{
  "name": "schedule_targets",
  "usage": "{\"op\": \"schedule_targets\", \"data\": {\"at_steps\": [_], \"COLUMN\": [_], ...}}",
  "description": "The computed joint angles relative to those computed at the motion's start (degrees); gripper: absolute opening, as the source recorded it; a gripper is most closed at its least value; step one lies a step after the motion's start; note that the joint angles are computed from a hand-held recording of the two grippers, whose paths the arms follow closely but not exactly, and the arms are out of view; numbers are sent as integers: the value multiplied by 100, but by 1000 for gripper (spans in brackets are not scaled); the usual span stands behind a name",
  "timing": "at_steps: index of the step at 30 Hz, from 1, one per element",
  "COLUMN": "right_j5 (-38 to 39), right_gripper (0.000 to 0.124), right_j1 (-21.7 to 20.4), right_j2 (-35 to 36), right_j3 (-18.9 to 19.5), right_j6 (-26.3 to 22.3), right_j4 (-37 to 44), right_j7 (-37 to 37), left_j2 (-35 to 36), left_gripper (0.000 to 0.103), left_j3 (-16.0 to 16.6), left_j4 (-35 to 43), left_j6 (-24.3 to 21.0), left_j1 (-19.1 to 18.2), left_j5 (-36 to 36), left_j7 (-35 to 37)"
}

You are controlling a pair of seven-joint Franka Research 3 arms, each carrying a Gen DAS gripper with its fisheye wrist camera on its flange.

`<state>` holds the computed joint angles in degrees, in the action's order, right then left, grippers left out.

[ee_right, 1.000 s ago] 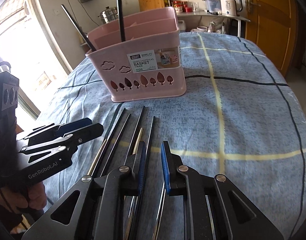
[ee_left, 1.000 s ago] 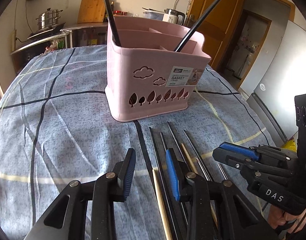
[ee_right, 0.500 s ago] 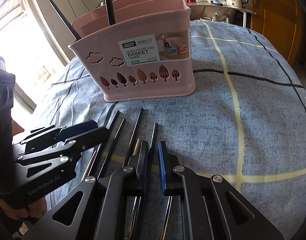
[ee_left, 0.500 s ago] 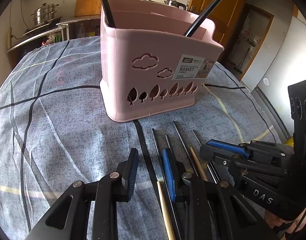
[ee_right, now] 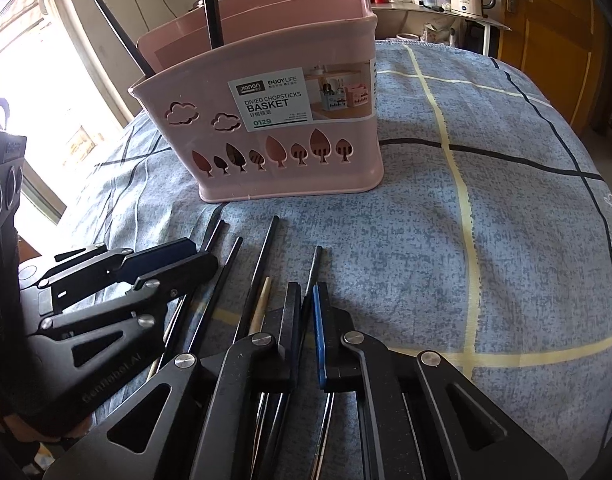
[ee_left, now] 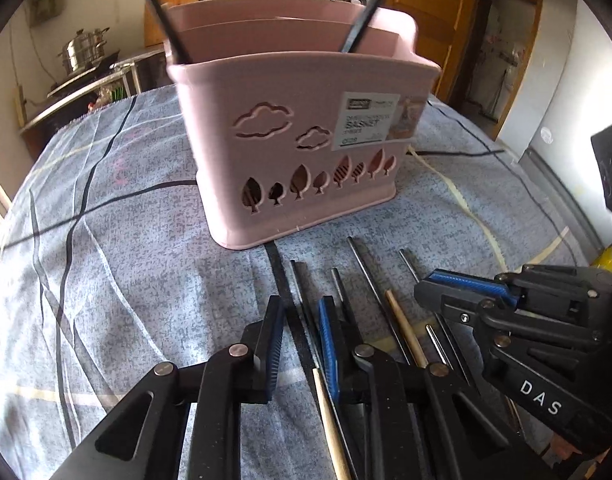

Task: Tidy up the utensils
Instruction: 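Close the left tool on a black chopstick while the right tool grasps another, then lift both held chopsticks and carry them above the pink basket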

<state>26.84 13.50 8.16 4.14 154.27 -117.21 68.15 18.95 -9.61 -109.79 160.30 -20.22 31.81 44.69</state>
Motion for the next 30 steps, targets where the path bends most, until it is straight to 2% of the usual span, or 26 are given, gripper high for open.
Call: {"op": "schedule_targets", "data": {"at_steps": [3, 6, 12, 27, 30], "right_j5": [20, 13, 239, 1159, 1297], "right_gripper": [6, 6, 6, 5, 5], "right_j1": [0, 7, -49, -74, -35], "right_j2": [-6, -14, -96, -669, -792], "right_j3": [2, -1, -2, -53, -72], "right_j6": [-7, -10, -20, 75, 144], "right_j4": [-2, -8, -41, -86, -85], "right_j7": [-7, 15, -81, -758, -869], "left_j2": [51, 83, -77, -1090, -1274], "left_gripper": [8, 7, 6, 4, 4], "left_j3": [-54, -90, -214, -460, -426], "left_j4": [92, 127, -104, -695, -731], "left_j6": [-87, -75, 251, 919, 1013], "left_j1": [8, 35, 241, 617, 591], "left_j5": [-59, -191, -702, -1660, -1667], "left_j7": [120, 188, 420, 1139, 1169]}}
